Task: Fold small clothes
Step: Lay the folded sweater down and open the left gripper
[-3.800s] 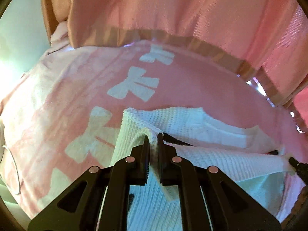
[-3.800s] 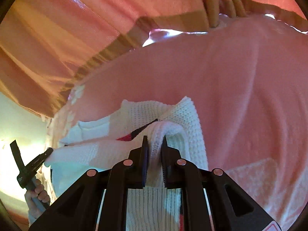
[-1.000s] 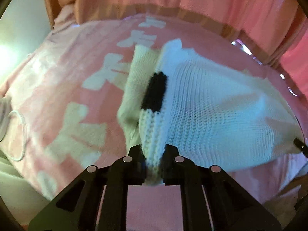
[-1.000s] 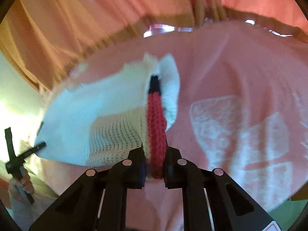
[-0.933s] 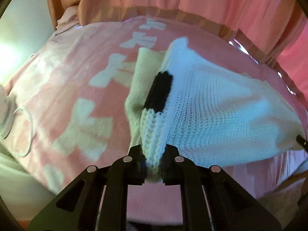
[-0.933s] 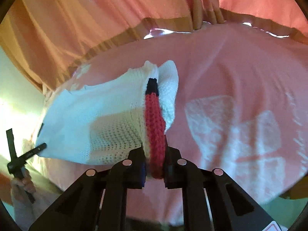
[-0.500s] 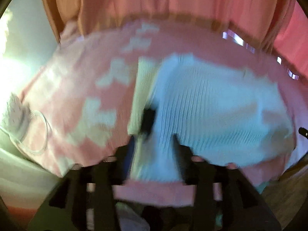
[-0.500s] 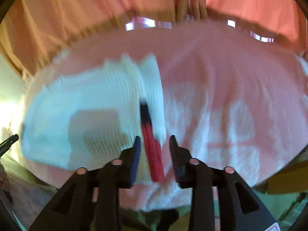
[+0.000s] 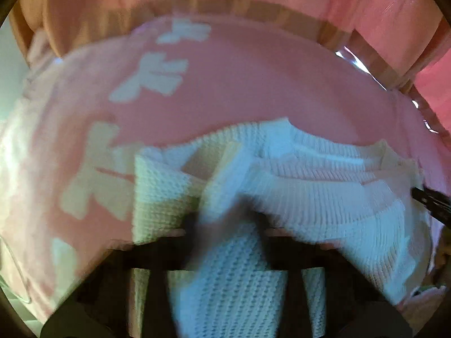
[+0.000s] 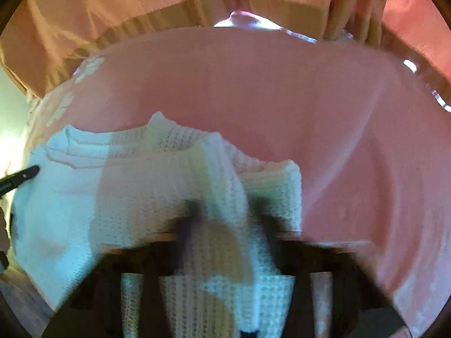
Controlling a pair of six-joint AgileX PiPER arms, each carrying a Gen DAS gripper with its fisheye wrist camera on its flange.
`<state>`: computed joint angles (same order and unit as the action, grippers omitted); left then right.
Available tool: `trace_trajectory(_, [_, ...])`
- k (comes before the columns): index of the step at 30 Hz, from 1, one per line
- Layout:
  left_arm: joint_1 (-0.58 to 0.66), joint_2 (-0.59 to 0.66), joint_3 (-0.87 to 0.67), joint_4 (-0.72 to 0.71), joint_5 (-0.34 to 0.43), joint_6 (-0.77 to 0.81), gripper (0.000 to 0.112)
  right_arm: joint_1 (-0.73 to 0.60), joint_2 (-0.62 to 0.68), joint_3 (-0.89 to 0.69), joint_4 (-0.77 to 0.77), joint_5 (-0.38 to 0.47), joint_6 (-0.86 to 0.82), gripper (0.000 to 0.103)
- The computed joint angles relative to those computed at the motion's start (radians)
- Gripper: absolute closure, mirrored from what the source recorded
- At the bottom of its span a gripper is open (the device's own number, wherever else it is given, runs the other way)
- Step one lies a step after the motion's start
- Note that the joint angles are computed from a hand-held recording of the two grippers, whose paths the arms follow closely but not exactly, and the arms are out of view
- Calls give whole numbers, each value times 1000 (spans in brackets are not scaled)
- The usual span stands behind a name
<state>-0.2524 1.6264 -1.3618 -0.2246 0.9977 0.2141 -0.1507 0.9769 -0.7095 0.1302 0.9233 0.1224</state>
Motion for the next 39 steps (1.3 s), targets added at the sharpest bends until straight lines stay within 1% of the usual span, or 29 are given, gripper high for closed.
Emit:
trace_trajectory(1, [5, -18, 5, -8, -14, 9, 106, -21, -32, -8, 32, 20, -29, 96])
trace_trajectory(3, [35, -94, 14, -82, -34, 73, 106, 7, -135, -70, 32, 40, 14, 97])
trace_trajectory(5, [113, -161, -13, -229, 0, 169, 106, -49, -226, -138, 118, 69, -23, 97])
trace_trajectory(6, [141, -182, -35, -266, 15, 172, 106, -65, -263, -162, 126, 70, -18, 97])
trace_trajectory(7, [144, -183, -43, -263, 0, 162, 106, -72, -276, -179, 94, 62, -11, 97])
trace_trajectory(8, [130, -172, -40, -219, -43, 147, 106, -62, -248, -165, 22, 48, 3, 97])
trace_trajectory(9, [96, -144, -53, -137, -65, 93, 106, -82, -181, -127, -10, 42, 3, 97])
trace_trajectory(10, [67, -89, -70, -57, -61, 30, 106, -107, -104, -101, -2, 49, 9, 97])
trace_trajectory(11, [50, -16, -93, -7, -26, -24, 105, -140, -37, -70, 32, 44, -5, 97])
trace_trajectory(12, [39, 19, -101, 19, -11, -56, 106, -133, -5, -30, 32, 17, 12, 97])
trace_trajectory(13, [34, 35, -96, 32, -2, -74, 106, -88, -13, -30, -8, 18, 68, 97])
trace_trajectory(16, [16, -24, -48, 50, -55, -41, 105, 47, -109, -61, -117, 28, 183, 97])
trace_trajectory(17, [8, -31, -36, 74, -69, -47, 105, 55, -103, -55, -148, 33, 200, 97])
trace_trajectory(18, [2, 1, -39, 102, -75, -62, 105, 25, -66, -32, -139, 22, 176, 97])
trace_trajectory(19, [8, 25, -49, 96, -58, -65, 105, -26, -15, 11, -91, 5, 125, 97])
trace_trajectory(21, [15, 56, -57, 89, -31, -69, 104, -50, -27, 23, -70, -2, 106, 97])
trace_trajectory(23, [5, 21, -50, 108, -44, -80, 101, 4, -75, -31, -117, 64, 172, 95])
trace_trajectory(24, [4, -4, -48, 102, -44, -76, 100, 52, -99, -49, -163, 79, 246, 90])
trace_trajectory(25, [7, -36, -50, 82, -41, -67, 95, 127, -143, -72, -244, 103, 346, 85])
trace_trajectory(26, [3, -64, -43, 86, -49, -82, 83, 221, -178, -83, -331, 124, 446, 82])
trace_trajectory(27, [-2, -94, -30, 93, -73, -99, 75, 321, -208, -99, -399, 147, 529, 82])
trace_trajectory(28, [-5, -131, -5, 78, -106, -97, 66, 381, -197, -115, -433, 148, 586, 83])
trace_trajectory(29, [-13, -149, 1, 71, -113, -99, 64, 414, -197, -115, -427, 138, 604, 83])
trace_trajectory(31, [-43, -148, 9, 63, -119, -92, 64, 401, -167, -98, -325, 91, 538, 96])
trace_trajectory(33, [-91, -119, 20, 95, -118, -111, 64, 384, -96, -63, -278, 65, 485, 102])
trace_trajectory(35, [-143, -78, 32, 194, -116, -172, 63, 358, -3, -30, -355, 106, 504, 103])
trace_trajectory(36, [-162, -49, 36, 263, -111, -218, 64, 301, 8, -11, -356, 92, 476, 103])
trace_trajectory(37, [-157, -14, 36, 292, -98, -242, 65, 252, -18, 12, -318, 57, 454, 103])
trace_trajectory(39, [-127, -11, 55, 261, -114, -237, 64, 149, -79, -10, -200, 76, 348, 103])
